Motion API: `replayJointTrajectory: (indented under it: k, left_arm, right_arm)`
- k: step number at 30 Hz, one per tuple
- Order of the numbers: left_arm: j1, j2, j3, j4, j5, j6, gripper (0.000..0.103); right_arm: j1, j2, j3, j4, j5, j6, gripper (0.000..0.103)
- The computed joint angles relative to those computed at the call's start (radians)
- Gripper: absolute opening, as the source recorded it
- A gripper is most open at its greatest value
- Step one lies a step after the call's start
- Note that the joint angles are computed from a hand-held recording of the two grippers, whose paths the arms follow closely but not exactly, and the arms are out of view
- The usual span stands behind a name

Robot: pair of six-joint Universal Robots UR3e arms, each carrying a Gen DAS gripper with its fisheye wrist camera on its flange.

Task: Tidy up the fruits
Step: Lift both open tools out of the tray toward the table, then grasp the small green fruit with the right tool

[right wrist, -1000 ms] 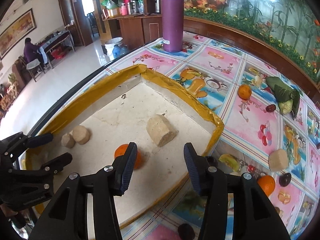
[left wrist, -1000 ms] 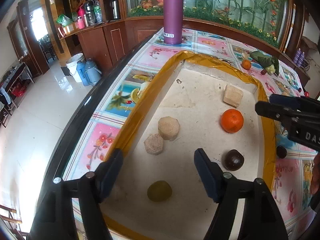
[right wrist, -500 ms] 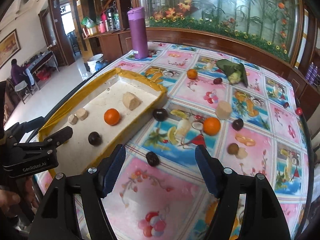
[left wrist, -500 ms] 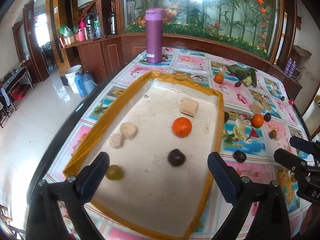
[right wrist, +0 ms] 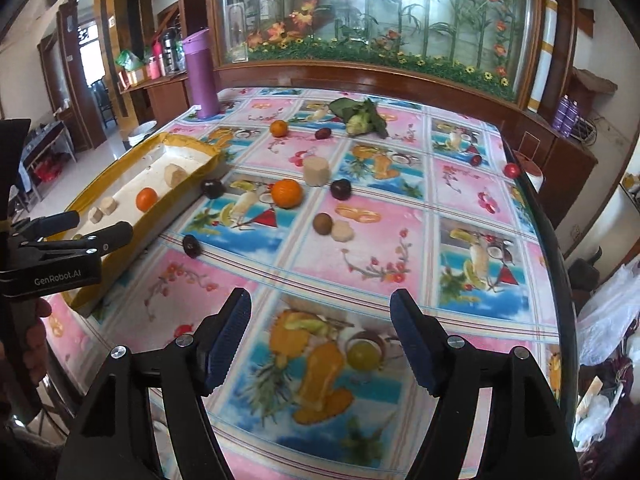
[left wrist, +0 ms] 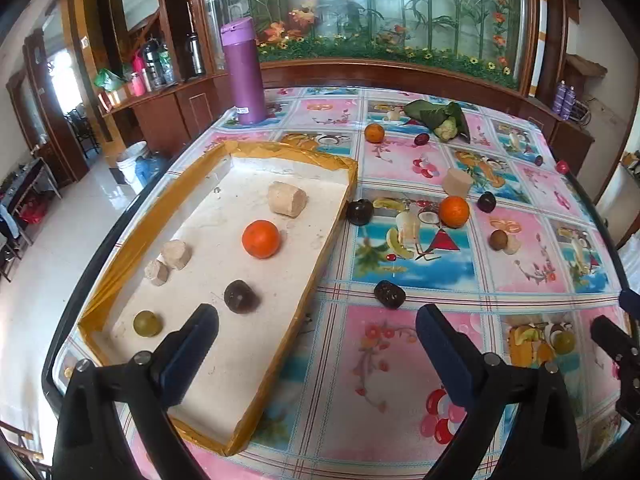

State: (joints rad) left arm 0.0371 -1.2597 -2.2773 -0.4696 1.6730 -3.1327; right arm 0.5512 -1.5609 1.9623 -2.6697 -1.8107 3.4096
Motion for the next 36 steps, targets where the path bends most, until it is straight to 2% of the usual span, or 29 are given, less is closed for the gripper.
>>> replayJointTrajectory:
  k: [3,8,12,15,20,22,24,25,26,28,29,32,36]
  left_arm:
    - [-0.137,-0.075,0.038,0.019,0.148,-0.053,0.103]
    - [-0.198,-0.090,0.038,0.024,0.135,-0.054,0.103]
    - [-0.229,-0.119,0.056,-0.003,0.147,-0.060,0.103]
    - [-0.237,-0.124,0.052,-0.013,0.153,-0.069,0.103]
    - [-0.214,-0.112,0.047,-0.061,0.112,-0.072,0.103]
    - [-0.209,-0.104,0.037,-0.063,0.109,-0.069,0.103]
    - [-0.207,-0.100,0.032,-0.064,0.108,-0.066,0.103]
    - [-0.209,-0.102,0.032,-0.064,0.108,-0.067,0.103]
    - [-0.212,-0.106,0.033,-0.061,0.111,-0.069,0.103]
    - [-0.218,-0.123,0.044,-0.063,0.106,-0.075,0.103]
    - [-0.221,-0.131,0.051,-0.062,0.101,-0.077,0.103]
    - [-0.242,-0.177,0.091,-0.055,0.085,-0.082,0.103]
    - [-0.271,-0.288,0.201,-0.050,0.019,-0.093,0.103]
  right_arm:
    - [-0.081,-0.093,0.112,-0.017,0.052,-0.028,0.072]
    - [-0.221,-0.212,0.269,-0.025,0.191,-0.117,0.072]
    - [-0.285,-0.235,0.337,-0.038,0.287,-0.163,0.072]
    - [-0.302,-0.215,0.355,-0.076,0.355,-0.185,0.072]
    - [-0.263,-0.091,0.284,-0.115,0.368,-0.210,0.071]
    - [-0.268,-0.054,0.268,-0.122,0.388,-0.221,0.063]
    - [-0.274,-0.028,0.254,-0.107,0.402,-0.230,0.046]
    - [-0.274,-0.026,0.262,-0.134,0.400,-0.237,0.045]
    - [-0.276,-0.023,0.259,-0.131,0.409,-0.249,0.037]
    - [-0.257,-0.013,0.243,-0.121,0.374,-0.267,0.027]
    - [-0.258,-0.018,0.244,-0.117,0.369,-0.277,0.024]
    - [-0.273,-0.053,0.262,-0.111,0.376,-0.294,0.024]
    - [-0.296,-0.116,0.292,-0.087,0.376,-0.314,0.024]
